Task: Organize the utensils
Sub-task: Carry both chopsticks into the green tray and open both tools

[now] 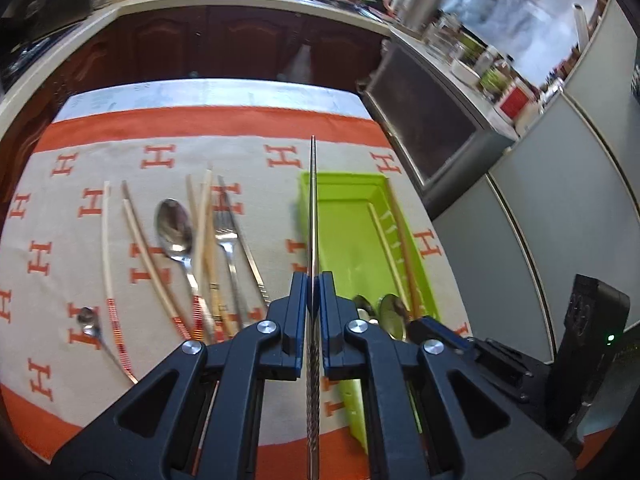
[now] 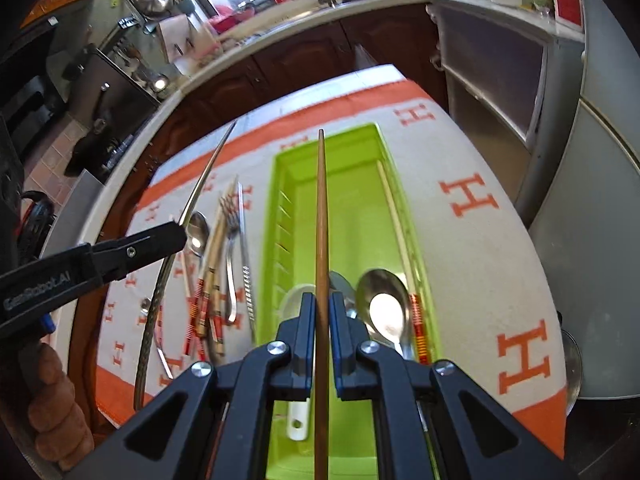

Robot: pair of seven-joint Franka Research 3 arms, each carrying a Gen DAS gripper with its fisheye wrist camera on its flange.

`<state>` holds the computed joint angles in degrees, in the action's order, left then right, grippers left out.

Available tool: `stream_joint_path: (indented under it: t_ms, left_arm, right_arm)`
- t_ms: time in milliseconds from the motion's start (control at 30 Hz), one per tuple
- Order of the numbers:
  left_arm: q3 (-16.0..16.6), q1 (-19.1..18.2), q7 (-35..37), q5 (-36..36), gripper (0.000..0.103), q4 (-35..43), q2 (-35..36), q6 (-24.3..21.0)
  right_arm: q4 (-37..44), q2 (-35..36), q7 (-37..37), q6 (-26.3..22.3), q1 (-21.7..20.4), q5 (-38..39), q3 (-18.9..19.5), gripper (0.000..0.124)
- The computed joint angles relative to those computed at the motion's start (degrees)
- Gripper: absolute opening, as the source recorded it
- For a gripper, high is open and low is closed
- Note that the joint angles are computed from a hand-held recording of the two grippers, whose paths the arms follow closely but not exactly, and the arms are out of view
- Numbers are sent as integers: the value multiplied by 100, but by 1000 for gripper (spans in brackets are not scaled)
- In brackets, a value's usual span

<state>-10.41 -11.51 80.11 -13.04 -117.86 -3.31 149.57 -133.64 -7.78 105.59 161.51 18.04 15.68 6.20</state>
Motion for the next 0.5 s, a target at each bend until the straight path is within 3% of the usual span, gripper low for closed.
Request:
stream_joint_path:
  t_ms: [133,267,367,500]
  left_arm:
    - [-124,-79,-130,179,4,227,287,-92]
    - [-196,-92,-217,202,4,391,494,-228]
    - [-236,-72,-185,144,4,498,630,-294]
    - [-312,-60,-120,-3,4,705,819,-439]
  right_arm:
    - [21,60,466,-80,-156,-535,62,7]
    - [-31,4,432,-62,-147,-314,-40,10]
    - [-123,-89,417,8,-179,-255,-67,25]
    - [-245,-220,405,107,-195,-96,-100,27]
